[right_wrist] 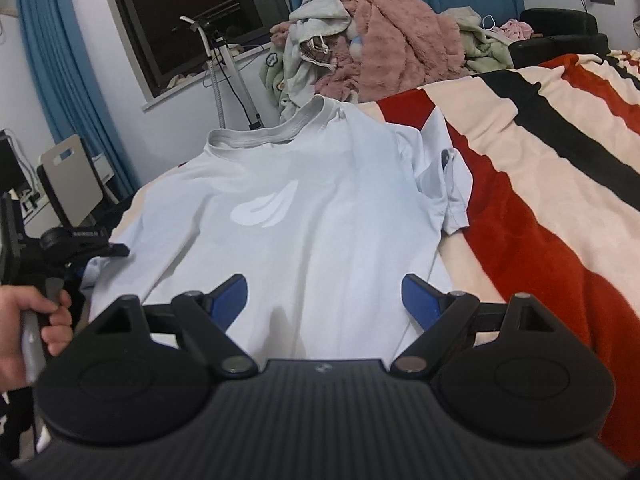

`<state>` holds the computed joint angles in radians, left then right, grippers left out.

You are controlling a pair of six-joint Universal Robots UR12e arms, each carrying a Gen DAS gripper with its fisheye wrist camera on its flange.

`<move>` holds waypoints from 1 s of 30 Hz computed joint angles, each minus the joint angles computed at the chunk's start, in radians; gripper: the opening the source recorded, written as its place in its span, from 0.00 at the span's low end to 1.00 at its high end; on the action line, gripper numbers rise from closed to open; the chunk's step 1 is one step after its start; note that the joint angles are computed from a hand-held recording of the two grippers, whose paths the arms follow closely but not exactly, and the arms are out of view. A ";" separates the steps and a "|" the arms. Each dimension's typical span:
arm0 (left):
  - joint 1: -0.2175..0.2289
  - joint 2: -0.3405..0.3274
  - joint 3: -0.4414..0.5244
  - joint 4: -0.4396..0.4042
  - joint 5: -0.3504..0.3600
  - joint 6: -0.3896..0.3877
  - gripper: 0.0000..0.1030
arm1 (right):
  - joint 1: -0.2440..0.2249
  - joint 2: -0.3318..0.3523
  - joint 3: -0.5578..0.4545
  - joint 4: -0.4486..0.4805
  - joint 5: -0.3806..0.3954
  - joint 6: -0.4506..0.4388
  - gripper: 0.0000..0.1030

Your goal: Fold clothes

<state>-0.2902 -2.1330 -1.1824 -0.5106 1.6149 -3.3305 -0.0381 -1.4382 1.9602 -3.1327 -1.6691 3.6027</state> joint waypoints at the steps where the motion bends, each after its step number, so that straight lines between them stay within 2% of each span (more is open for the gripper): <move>1: -0.007 -0.005 0.003 0.016 0.020 0.034 0.09 | -0.001 0.004 -0.002 -0.005 -0.005 -0.001 0.83; 4: -0.039 -0.007 0.003 0.084 0.064 0.178 0.05 | -0.005 0.008 -0.003 -0.011 -0.016 0.017 0.83; 5: -0.052 -0.009 0.003 0.114 0.069 0.250 0.04 | -0.007 0.008 -0.002 -0.012 -0.020 0.027 0.83; 8: -0.096 -0.015 -0.012 0.215 0.033 0.540 0.04 | -0.014 0.005 0.004 -0.008 -0.030 0.060 0.83; 9: -0.108 -0.015 -0.017 0.223 0.013 0.615 0.04 | -0.015 0.002 0.005 -0.002 -0.034 0.068 0.83; 11: -0.131 -0.015 -0.016 0.162 -0.026 0.698 0.04 | -0.018 -0.002 0.008 0.006 -0.041 0.083 0.83; 14: -0.156 -0.032 0.015 0.032 -0.035 0.730 0.05 | -0.022 -0.008 0.011 0.018 -0.045 0.092 0.83; 17: -0.164 -0.044 0.022 -0.002 -0.011 0.715 0.04 | -0.027 -0.010 0.013 0.024 -0.034 0.100 0.83; 19: -0.157 -0.035 0.018 -0.014 -0.039 0.679 0.09 | -0.028 -0.013 0.014 0.025 -0.028 0.108 0.83; 22: -0.124 -0.010 0.028 -0.098 -0.151 0.567 0.27 | -0.027 -0.018 0.017 0.023 -0.026 0.107 0.83; 26: -0.072 0.045 -0.011 -0.110 -0.302 0.396 0.62 | -0.027 -0.020 0.019 0.027 -0.026 0.112 0.83; 28: -0.049 0.054 -0.020 -0.087 -0.344 0.296 0.63 | -0.028 -0.019 0.019 0.031 -0.023 0.113 0.83; 30: -0.033 0.044 -0.007 -0.085 -0.327 0.185 0.63 | -0.027 -0.017 0.017 0.033 -0.023 0.112 0.83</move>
